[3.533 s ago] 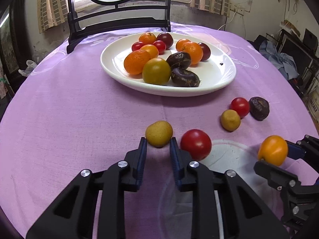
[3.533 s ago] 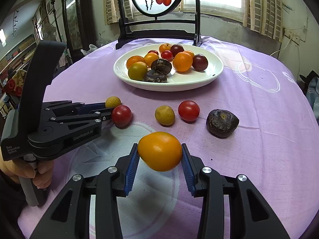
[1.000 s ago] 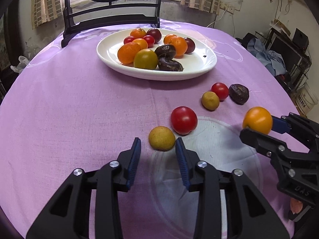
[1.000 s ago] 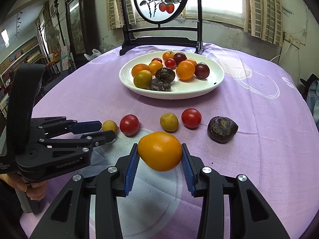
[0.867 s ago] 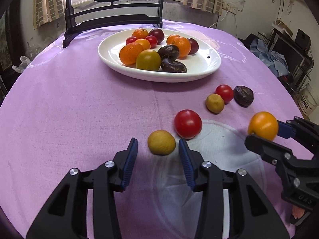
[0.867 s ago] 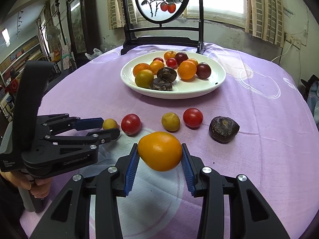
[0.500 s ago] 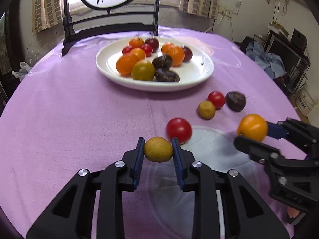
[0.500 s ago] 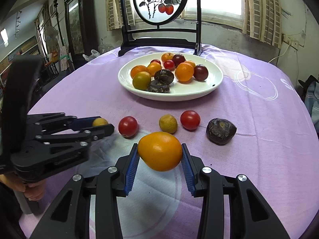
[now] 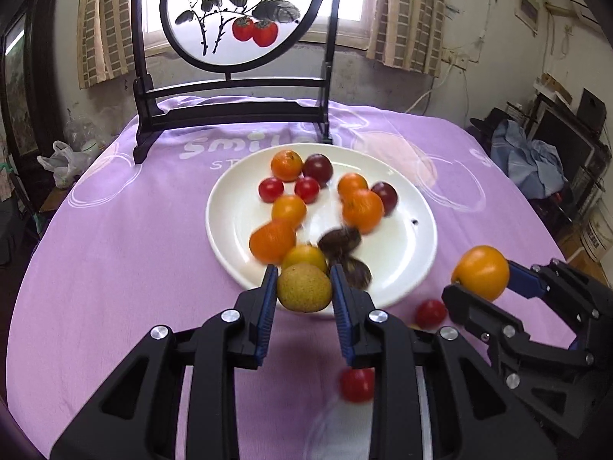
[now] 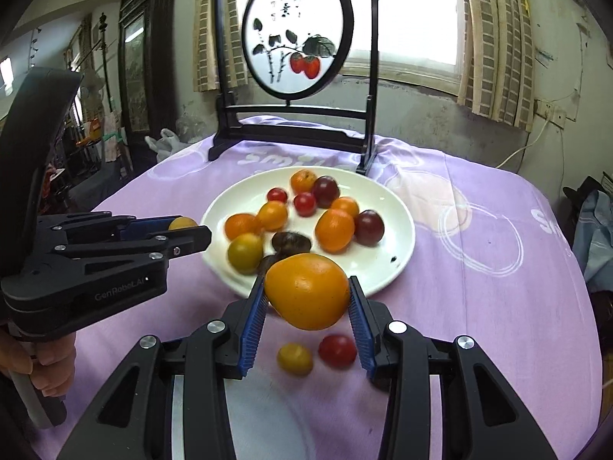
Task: Organize fruits
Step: 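Carry the olive-yellow and yellow-orange tomatoes onto the white plate and open both tools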
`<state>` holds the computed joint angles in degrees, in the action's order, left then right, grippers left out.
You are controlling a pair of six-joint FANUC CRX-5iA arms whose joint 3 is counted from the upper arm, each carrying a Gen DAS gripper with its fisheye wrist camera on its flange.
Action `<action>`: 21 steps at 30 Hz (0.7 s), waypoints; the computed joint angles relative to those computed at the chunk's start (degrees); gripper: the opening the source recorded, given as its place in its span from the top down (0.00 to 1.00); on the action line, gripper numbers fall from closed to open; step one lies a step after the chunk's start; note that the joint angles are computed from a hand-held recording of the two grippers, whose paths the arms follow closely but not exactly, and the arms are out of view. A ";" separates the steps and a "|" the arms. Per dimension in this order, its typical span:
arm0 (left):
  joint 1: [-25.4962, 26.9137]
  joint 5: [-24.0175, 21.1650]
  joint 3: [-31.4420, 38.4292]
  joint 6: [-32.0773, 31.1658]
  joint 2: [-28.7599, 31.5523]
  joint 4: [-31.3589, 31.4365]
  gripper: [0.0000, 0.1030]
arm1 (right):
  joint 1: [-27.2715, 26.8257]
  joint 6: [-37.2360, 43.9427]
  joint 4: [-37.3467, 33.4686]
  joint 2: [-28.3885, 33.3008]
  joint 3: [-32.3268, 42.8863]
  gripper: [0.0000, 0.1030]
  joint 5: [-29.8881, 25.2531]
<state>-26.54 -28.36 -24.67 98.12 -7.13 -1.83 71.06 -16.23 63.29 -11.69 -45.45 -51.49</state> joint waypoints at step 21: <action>0.17 -1.17 6.42 5.84 7.62 -0.41 0.31 | -7.40 -3.35 -0.03 0.25 -2.02 0.33 8.39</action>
<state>-26.37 -29.53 -18.26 103.96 0.50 -2.25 63.66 -19.59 63.26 -11.43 -47.47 -43.09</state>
